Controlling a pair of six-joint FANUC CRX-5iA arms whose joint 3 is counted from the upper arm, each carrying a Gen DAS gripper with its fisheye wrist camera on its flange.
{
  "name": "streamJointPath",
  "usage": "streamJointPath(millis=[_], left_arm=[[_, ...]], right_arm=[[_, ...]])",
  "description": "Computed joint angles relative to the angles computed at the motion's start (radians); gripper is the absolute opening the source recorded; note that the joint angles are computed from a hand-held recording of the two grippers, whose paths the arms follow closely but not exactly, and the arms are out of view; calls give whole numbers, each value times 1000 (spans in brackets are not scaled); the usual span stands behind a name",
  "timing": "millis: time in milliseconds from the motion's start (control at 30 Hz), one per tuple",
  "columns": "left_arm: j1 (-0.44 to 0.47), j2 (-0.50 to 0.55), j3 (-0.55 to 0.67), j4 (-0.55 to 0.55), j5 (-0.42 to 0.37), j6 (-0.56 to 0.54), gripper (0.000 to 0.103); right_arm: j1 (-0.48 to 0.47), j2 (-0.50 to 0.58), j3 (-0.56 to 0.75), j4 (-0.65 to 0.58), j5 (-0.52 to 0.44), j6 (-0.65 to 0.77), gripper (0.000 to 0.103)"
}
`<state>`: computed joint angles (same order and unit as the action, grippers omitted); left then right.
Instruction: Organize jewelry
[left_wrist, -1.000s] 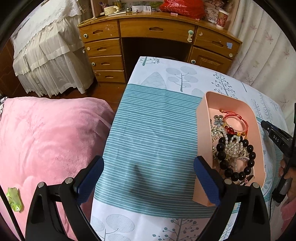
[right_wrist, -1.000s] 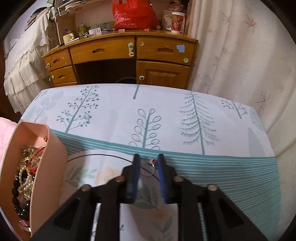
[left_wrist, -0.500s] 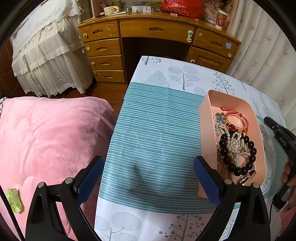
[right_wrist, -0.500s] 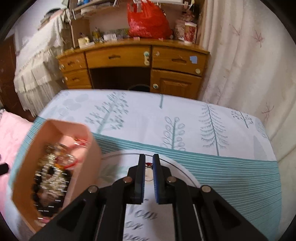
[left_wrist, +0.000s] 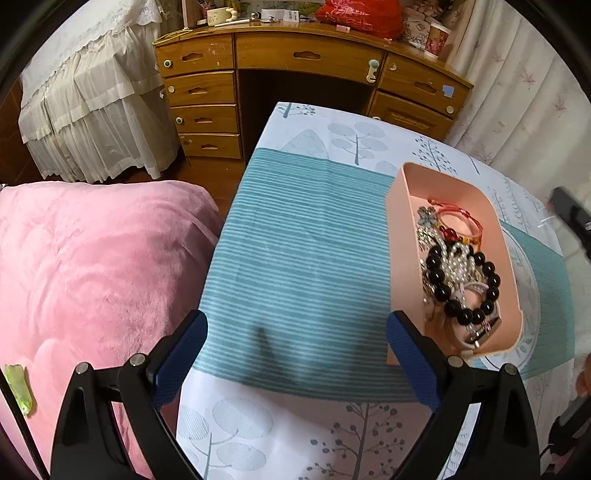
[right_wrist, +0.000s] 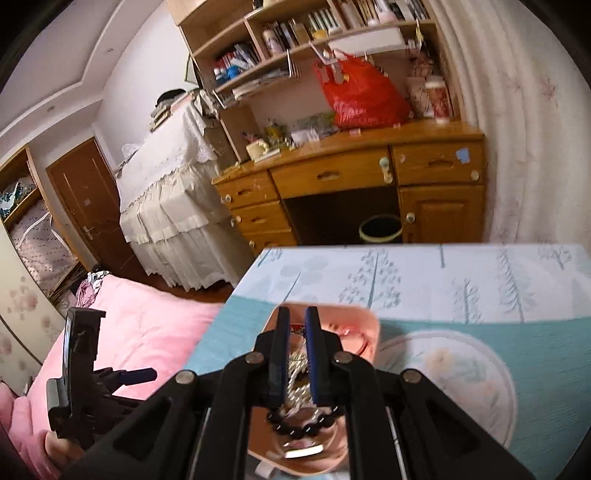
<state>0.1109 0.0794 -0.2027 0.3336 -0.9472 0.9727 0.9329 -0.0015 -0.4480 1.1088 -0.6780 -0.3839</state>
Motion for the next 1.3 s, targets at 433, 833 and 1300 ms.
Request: streamJointPath(millis=[433, 833, 1300], left_arm=[[64, -174, -214, 71, 1, -29, 96], [50, -559, -408, 26, -398, 3, 96], [-184, -691, -127, -23, -534, 172, 101]], right_arm=[[116, -74, -79, -136, -98, -127, 44], [600, -316, -92, -533, -568, -91, 73], [1017, -308, 157, -639, -1045, -363, 102]])
